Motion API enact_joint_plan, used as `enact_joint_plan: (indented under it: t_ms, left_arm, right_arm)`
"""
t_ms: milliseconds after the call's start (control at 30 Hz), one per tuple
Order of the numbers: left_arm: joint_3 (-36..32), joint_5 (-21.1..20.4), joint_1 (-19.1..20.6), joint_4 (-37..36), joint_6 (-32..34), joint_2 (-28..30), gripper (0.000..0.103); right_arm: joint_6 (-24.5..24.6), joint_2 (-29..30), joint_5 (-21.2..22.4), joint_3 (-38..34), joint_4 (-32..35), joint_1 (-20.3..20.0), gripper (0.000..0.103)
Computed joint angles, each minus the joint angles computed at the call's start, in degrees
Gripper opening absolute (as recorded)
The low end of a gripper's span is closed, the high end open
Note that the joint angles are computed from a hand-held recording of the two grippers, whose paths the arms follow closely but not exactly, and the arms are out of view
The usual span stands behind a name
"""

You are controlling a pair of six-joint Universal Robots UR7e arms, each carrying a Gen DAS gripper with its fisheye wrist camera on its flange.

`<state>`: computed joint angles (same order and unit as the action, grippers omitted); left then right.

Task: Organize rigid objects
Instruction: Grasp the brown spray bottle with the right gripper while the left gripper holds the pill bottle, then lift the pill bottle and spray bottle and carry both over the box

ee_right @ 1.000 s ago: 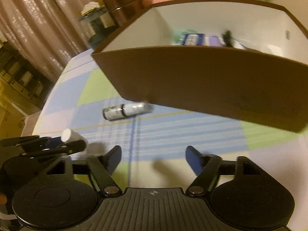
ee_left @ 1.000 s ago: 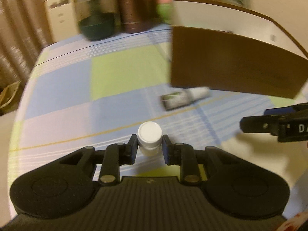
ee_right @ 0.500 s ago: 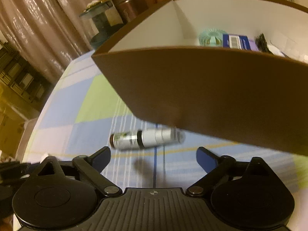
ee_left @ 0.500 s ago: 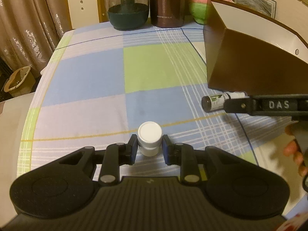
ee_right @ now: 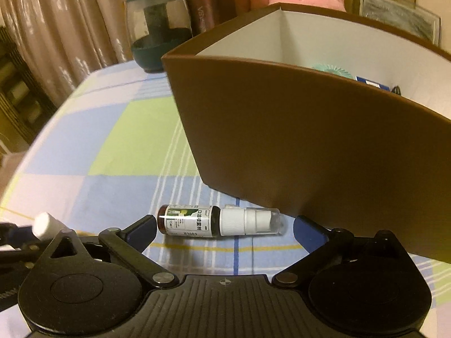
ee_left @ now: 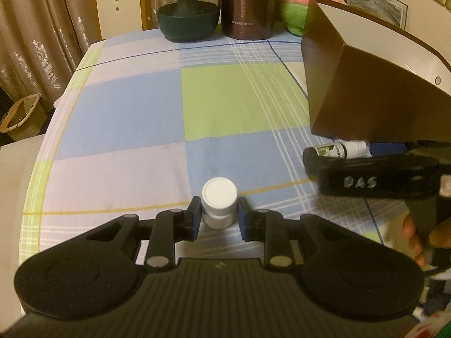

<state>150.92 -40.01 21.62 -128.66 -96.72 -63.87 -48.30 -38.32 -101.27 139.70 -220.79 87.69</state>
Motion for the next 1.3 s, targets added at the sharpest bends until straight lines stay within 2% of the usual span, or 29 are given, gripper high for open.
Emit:
enact_joint_plan:
  t_ms: [133, 233, 333, 667, 900, 1300]
  left_arm:
    - [0.0, 0.4, 0.2, -0.7, 0.7, 0.4, 0.024]
    - [-0.1, 0.5, 0.2, -0.9, 1.0, 0.7, 0.024]
    - [-0.1, 0.5, 0.3, -1.4, 1.4, 0.7, 0.024]
    - [-1.0, -0.2, -0.4, -5.5, 4.9, 3.9, 0.024]
    - [-2.0, -1.7, -2.2, -11.0, 8.1, 8.4, 0.024]
    - [-3.8, -5.2, -5.5, -16.4, 12.3, 13.7, 0.024]
  right_arm:
    - [1.3, 2.6, -2.9, -1.0, -3.3, 1.6, 0.101]
    - [1.3, 4.4, -5.0, -1.4, -6.2, 2.6, 0.096]
    - [-0.3, 4.6, -4.4, -0.8, -7.9, 2.2, 0.090]
    - [-3.5, -0.8, -1.1, 2.0, -2.2, -0.6, 0.089]
    - [-7.6, -5.2, 1.1, 6.5, -2.3, -4.8, 0.089]
    - [-10.2, -11.8, 2.0, 11.2, -0.6, -9.1, 0.089]
